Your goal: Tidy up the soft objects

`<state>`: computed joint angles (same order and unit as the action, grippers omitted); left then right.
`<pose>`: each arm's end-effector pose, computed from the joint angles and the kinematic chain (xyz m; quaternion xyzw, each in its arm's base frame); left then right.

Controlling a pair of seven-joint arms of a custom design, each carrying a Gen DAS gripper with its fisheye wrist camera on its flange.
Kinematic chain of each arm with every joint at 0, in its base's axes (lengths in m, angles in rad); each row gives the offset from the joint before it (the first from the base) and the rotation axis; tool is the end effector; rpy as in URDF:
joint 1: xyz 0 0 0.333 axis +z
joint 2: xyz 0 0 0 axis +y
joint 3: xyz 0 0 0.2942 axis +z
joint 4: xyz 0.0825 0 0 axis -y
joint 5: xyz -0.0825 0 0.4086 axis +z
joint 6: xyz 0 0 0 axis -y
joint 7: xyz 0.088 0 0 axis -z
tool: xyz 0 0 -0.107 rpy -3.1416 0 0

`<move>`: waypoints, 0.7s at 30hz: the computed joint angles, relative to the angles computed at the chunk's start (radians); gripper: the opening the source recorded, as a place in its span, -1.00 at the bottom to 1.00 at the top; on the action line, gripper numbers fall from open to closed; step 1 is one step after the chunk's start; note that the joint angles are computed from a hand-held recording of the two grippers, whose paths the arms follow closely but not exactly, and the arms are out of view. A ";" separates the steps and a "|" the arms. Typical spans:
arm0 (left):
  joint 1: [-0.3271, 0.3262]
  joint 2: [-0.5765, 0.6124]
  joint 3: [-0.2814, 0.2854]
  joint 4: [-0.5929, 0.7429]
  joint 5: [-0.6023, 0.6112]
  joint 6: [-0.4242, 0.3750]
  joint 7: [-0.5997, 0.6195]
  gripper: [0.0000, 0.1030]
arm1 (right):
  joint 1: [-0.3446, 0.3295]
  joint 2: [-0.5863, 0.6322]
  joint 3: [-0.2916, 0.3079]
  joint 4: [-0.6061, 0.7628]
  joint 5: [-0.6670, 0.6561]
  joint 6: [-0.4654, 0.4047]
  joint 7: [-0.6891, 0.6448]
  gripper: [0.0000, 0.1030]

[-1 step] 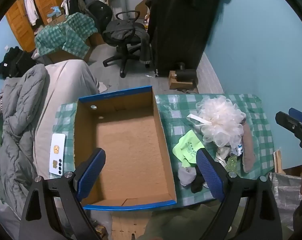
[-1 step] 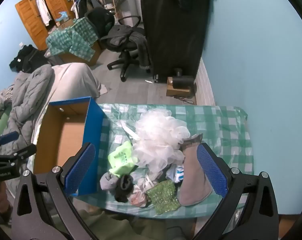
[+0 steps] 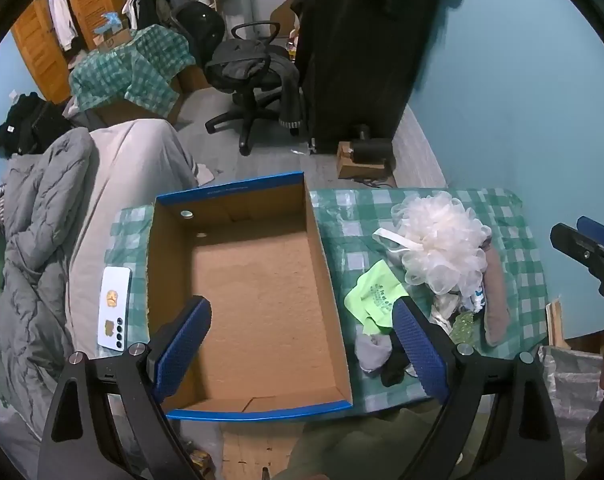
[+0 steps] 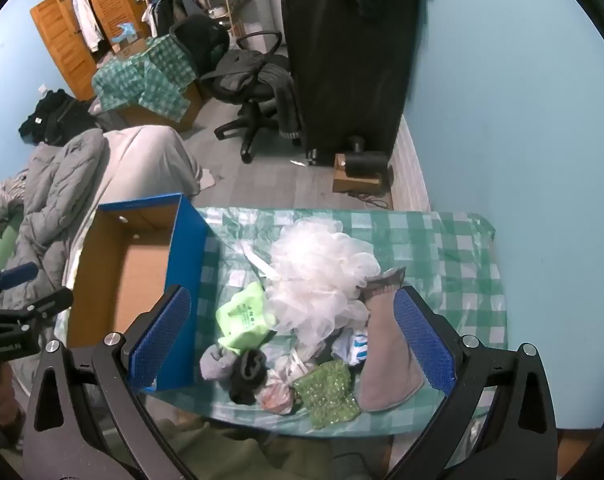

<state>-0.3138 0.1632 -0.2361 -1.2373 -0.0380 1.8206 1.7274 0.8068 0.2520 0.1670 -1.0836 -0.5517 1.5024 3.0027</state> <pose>0.5525 -0.3236 0.7014 -0.4147 0.8844 -0.1959 0.0860 0.4185 0.4778 0.6975 -0.4702 0.8428 -0.1955 0.1745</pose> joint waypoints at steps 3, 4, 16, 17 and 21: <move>-0.001 -0.010 -0.001 -0.015 0.003 0.012 0.004 0.81 | -0.002 -0.003 0.000 -0.004 0.000 0.001 -0.002 0.96; -0.002 -0.014 -0.002 -0.020 0.003 0.016 0.006 0.81 | -0.003 -0.005 0.000 -0.006 0.001 0.003 -0.003 0.96; -0.006 0.003 -0.002 0.001 0.001 0.000 -0.024 0.81 | -0.024 -0.033 0.009 -0.041 0.017 0.023 -0.007 0.96; -0.006 0.008 -0.001 0.009 0.000 -0.003 -0.026 0.81 | -0.029 -0.042 0.008 -0.058 0.019 0.032 -0.005 0.96; -0.007 0.005 0.000 0.008 -0.001 -0.002 -0.041 0.81 | -0.032 -0.037 0.015 -0.071 0.020 0.045 -0.001 0.96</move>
